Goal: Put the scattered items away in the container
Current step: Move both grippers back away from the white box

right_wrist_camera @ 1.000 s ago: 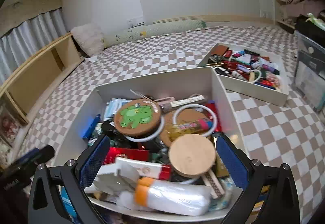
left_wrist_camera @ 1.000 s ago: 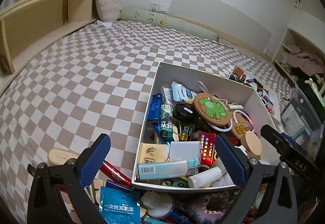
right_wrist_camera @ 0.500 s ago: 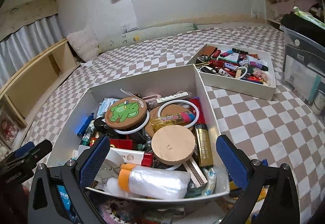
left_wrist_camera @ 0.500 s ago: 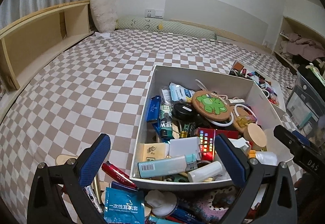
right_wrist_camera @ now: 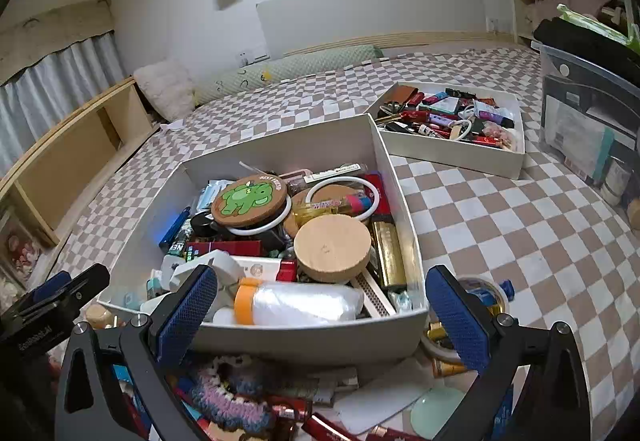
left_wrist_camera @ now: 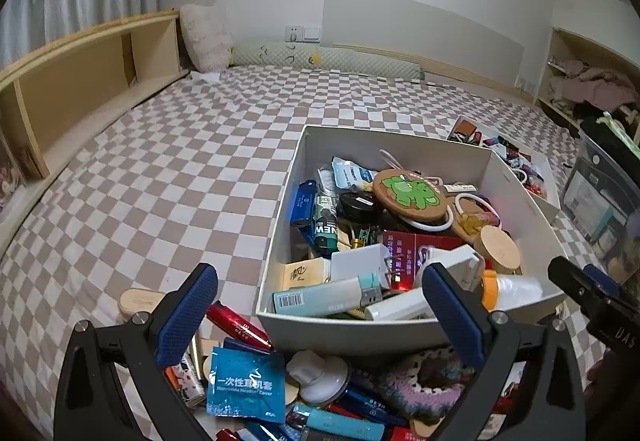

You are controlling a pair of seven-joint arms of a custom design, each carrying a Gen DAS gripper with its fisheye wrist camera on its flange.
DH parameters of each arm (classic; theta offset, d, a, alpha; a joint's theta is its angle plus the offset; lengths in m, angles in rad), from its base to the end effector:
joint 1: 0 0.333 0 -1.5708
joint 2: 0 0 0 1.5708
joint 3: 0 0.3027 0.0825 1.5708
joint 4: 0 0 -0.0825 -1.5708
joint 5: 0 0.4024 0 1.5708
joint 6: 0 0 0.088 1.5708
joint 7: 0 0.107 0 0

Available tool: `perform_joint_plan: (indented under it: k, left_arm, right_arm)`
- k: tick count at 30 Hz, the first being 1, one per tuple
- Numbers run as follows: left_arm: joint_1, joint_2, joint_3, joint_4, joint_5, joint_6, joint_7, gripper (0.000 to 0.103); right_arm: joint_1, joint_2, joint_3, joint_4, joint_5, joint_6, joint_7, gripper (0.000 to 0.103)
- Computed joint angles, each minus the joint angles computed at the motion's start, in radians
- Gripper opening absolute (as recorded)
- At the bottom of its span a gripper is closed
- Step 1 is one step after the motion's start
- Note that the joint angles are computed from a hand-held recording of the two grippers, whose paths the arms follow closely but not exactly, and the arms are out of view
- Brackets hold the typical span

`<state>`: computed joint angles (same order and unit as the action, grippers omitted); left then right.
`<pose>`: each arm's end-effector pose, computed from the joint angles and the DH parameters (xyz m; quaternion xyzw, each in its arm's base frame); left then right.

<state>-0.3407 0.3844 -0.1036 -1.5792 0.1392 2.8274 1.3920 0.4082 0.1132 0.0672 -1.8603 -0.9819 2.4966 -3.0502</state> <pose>0.6625 -0.3098 0.5033 -0.5191 0.7442 -0.3588 0.2191 0.5739 0.2994 0.4917 -0.4471 0.7824 -0.2893 0.3229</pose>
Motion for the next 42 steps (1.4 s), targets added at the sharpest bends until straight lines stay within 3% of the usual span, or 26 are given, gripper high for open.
perform_joint_plan:
  k: [6, 12, 17, 26, 42]
  left_arm:
    - [-0.029, -0.070, 0.041, -0.085, 0.071, 0.072, -0.062, 0.103]
    - [0.003, -0.137, 0.005, -0.161, 0.060, 0.096, -0.045, 0.103]
    - [0.029, -0.195, -0.029, -0.220, 0.020, 0.111, -0.015, 0.103]
    - [0.083, -0.303, -0.093, -0.312, -0.124, 0.112, 0.106, 0.103]
    - [0.135, -0.497, -0.124, -0.486, -0.176, 0.105, 0.165, 0.103]
  right_arm:
    - [0.007, -0.034, 0.012, -0.021, -0.019, -0.025, 0.015, 0.103]
    - [0.008, -0.085, 0.036, -0.049, -0.055, -0.056, 0.029, 0.103]
    - [-0.004, -0.137, 0.057, -0.091, -0.039, -0.029, 0.036, 0.103]
    - [-0.001, -0.218, 0.111, -0.140, -0.011, -0.106, 0.000, 0.103]
    - [0.031, -0.321, 0.202, -0.168, 0.015, -0.262, -0.018, 0.103]
